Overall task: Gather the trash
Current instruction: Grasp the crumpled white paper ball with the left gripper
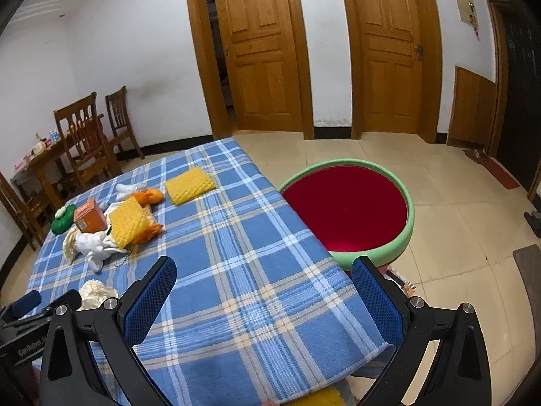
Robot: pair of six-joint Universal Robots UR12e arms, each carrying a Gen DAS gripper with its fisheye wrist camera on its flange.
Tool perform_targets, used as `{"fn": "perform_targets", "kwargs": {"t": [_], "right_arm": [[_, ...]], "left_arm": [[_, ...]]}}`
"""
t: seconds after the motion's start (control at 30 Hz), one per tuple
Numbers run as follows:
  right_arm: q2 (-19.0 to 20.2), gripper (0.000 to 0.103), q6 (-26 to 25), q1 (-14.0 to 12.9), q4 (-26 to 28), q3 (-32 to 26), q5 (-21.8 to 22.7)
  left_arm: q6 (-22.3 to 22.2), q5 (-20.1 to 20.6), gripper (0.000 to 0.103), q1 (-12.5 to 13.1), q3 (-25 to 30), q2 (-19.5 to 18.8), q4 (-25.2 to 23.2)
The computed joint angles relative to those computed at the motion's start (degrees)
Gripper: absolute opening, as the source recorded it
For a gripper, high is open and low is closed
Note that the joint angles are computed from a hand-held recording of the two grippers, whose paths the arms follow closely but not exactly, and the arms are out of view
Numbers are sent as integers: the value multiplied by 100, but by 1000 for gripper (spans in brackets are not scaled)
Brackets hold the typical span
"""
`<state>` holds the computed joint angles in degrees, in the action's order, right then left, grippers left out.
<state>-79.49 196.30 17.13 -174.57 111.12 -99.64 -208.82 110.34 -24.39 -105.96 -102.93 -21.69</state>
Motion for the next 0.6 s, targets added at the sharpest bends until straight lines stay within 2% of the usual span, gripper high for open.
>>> {"fn": "perform_targets", "kwargs": {"t": [0.17,0.2,0.33,0.4,0.6], "right_arm": [[1,103,17,-10,29,0,7],[2,103,21,-11,39,-1,8],[7,103,42,-23,89,-5,41],[10,103,51,-25,108,-6,45],[48,103,73,-30,186,-37,55]], "left_arm": [[83,-332,85,32,5,-29,-44],[115,-411,76,41,1,-27,-37],[159,-778,56,92,-3,-31,-102],[175,-900,42,106,-8,-38,-117],[274,-927,36,102,-36,-29,77]]}}
